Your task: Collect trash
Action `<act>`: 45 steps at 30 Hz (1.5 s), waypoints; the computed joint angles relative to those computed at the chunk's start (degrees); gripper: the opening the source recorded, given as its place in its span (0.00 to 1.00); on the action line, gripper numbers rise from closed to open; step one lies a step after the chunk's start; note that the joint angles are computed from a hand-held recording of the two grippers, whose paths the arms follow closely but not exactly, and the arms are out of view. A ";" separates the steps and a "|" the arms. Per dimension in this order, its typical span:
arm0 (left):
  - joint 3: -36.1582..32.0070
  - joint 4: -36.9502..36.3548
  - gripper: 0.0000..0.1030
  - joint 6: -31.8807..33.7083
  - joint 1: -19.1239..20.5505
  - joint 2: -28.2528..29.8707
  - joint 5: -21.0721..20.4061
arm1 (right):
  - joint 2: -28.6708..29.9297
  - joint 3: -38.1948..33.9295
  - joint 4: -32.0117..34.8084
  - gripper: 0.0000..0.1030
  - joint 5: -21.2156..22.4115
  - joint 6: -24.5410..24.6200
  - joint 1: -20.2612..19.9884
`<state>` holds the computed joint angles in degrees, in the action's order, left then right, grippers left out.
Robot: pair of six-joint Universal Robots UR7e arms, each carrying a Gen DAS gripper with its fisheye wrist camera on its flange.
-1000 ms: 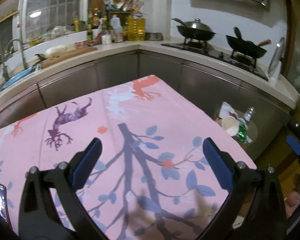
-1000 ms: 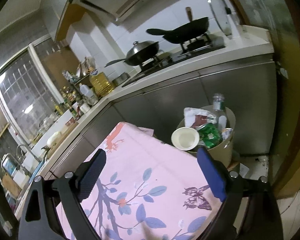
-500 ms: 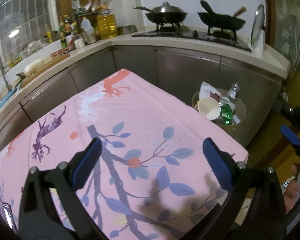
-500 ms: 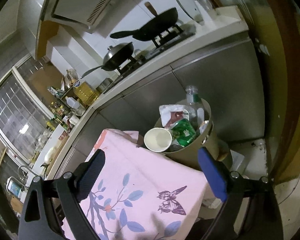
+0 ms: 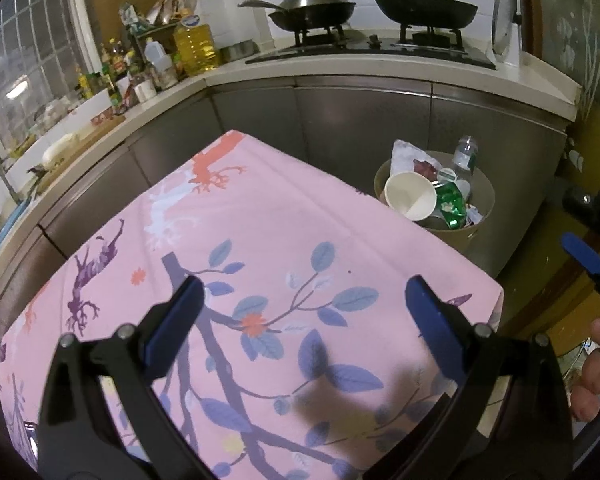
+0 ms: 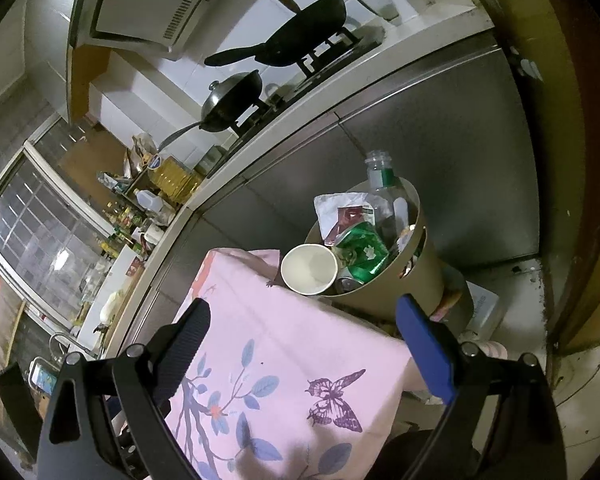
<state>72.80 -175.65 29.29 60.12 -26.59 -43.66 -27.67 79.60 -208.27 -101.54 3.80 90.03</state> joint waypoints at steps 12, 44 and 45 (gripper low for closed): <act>1.42 -1.87 0.94 1.10 0.26 -0.85 0.47 | 0.35 -0.59 2.82 0.88 0.04 -0.10 0.80; 1.08 2.64 0.94 -2.73 1.58 -1.52 2.76 | 1.73 -2.98 7.36 0.88 0.57 -1.01 1.29; 1.17 2.63 0.94 -2.93 1.59 -1.61 2.78 | 1.79 -3.07 7.43 0.88 0.59 -1.23 1.38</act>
